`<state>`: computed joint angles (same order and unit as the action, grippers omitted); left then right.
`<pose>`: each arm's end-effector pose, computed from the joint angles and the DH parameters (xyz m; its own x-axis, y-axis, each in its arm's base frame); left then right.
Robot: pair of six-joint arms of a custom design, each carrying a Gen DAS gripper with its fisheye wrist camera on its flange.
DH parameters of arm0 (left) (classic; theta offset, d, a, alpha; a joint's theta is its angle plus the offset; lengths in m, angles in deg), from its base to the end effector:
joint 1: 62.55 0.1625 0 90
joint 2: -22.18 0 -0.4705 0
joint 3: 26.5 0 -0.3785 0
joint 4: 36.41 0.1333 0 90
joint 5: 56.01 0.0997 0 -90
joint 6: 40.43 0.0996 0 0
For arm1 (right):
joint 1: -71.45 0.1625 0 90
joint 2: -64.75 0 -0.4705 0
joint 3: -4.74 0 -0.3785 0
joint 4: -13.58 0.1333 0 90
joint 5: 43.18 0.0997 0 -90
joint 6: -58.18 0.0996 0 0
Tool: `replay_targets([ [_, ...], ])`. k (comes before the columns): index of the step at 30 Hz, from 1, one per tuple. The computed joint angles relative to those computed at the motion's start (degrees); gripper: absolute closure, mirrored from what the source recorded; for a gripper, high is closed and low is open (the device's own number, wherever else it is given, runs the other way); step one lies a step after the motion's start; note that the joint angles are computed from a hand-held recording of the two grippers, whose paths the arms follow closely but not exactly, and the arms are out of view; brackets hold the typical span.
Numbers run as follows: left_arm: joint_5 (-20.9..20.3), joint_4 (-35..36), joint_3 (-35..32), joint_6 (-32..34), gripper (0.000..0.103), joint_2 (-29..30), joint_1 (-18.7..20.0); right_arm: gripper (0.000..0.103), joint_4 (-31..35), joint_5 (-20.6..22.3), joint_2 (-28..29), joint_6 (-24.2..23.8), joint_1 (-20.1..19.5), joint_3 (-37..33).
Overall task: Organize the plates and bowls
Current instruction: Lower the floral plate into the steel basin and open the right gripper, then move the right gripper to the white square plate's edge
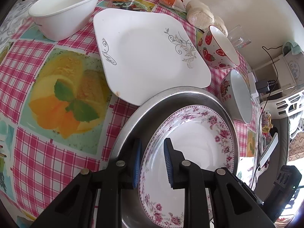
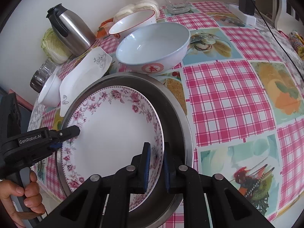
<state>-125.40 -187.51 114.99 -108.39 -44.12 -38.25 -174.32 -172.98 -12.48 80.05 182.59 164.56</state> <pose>-0.2587 -0.3015 0.1127 -0.9346 -0.0366 -0.3538 0.0471 0.9732 -0.2251 0.1619 -0.2260 0.1985 -0.8512 0.2243 0.4746 -0.0332 0.8793 -0.4750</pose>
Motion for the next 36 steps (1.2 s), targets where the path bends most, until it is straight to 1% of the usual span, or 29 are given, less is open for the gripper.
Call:
replay_targets([
  [2, -0.35, 2.05, -0.71, 0.12, 0.079, 0.07, -0.2, 0.088, 0.05, 1.09, -0.75, 0.58, -0.72, 0.11],
  [3, -0.25, 2.22, -1.94, 0.68, 0.079, 1.61, 0.34, 0.088, -0.37, 1.33, -0.49, 0.57, -0.96, 0.01],
  [5, -0.2, 4.39, -2.86, 0.86, 0.078, 1.53, 0.11, 0.088, 0.05, 1.13, -0.54, 0.93, -0.81, -0.13],
  [7, -0.17, 5.4, -3.94, 1.53, 0.071, 1.9, -0.07, 0.088, 1.17, -0.36, -1.1, 1.74, 0.52, -0.48],
  [9, 0.17, 6.66, -4.75, 1.74, 0.067, 1.68, -0.79, 0.086, 1.66, -2.18, -1.67, 2.32, 2.37, -0.9],
  [12, 2.01, 9.94, -5.92, 1.71, 0.064, 0.69, -2.29, 0.086, 1.48, -4.61, -1.72, 2.51, 4.86, -1.56],
  [14, 3.36, 11.48, -6.54, 1.42, 0.059, 0.13, -3.15, 0.086, 1.08, -5.7, -1.44, 2.32, 6.07, -1.86],
  [16, 4.28, 12.78, -6.85, 0.8, 0.047, -0.43, -3.6, 0.075, 0.84, -6.72, -0.61, 1.75, 7.07, -2.34],
  [17, 4.78, 13.93, -7.11, 0.51, 0.044, -0.82, -3.69, 0.059, 0.84, -7.0, -0.09, 1.56, 7.39, -2.54],
  [18, 5.36, 14.95, -7.25, 0.42, 0.038, -1.04, -3.67, 0.041, 0.71, -7.14, 0.44, 1.38, 7.67, -2.68],
  [19, 5.93, 16.21, -7.53, 0.09, 0.031, -1.05, -3.78, 0.035, -0.29, -7.19, 1.4, 0.91, 7.9, -2.67],
  [22, 6.99, 20.04, -7.9, -0.64, 0.024, -1.56, -3.72, 0.029, -1.66, -7.55, 3.21, -0.34, 8.68, -2.75],
  [24, 7.37, 21.94, -8.05, -1.21, 0.02, -1.28, -3.79, 0.017, -2.44, -7.81, 4.31, -0.79, 8.87, -2.71],
  [25, 7.6, 22.93, -8.27, -1.37, 0.018, -1.04, -3.68, 0.015, -2.8, -7.92, 4.81, -1.04, 8.81, -2.66],
  [26, 7.87, 23.67, -8.51, -1.41, 0.017, -0.63, -3.52, 0.01, -3.11, -8.05, 5.22, -1.4, 8.74, -2.67],
  [27, 8.11, 24.54, -8.64, -1.48, 0.014, -0.47, -3.46, 0.003, -3.56, -8.27, 5.67, -1.76, 8.74, -2.65],
  [28, 8.44, 25.63, -8.85, -1.63, 0.011, -0.16, -3.41, 0.0, -4.13, -8.52, 6.15, -2.13, 8.77, -2.58],
  [29, 8.81, 26.63, -9.04, -1.91, 0.01, 0.16, -3.47, 0.0, -4.86, -8.8, 6.66, -2.55, 8.85, -2.49],
  [33, 11.03, 29.34, -9.14, -2.97, 0.008, 1.03, -3.66, 0.0, -7.63, -9.34, 8.21, -4.6, 8.98, -2.16],
  [36, 12.78, 29.3, -8.79, -3.12, 0.007, 0.83, -3.81, 0.0, -9.22, -11.0, 9.37, -5.7, 9.74, -2.22],
])
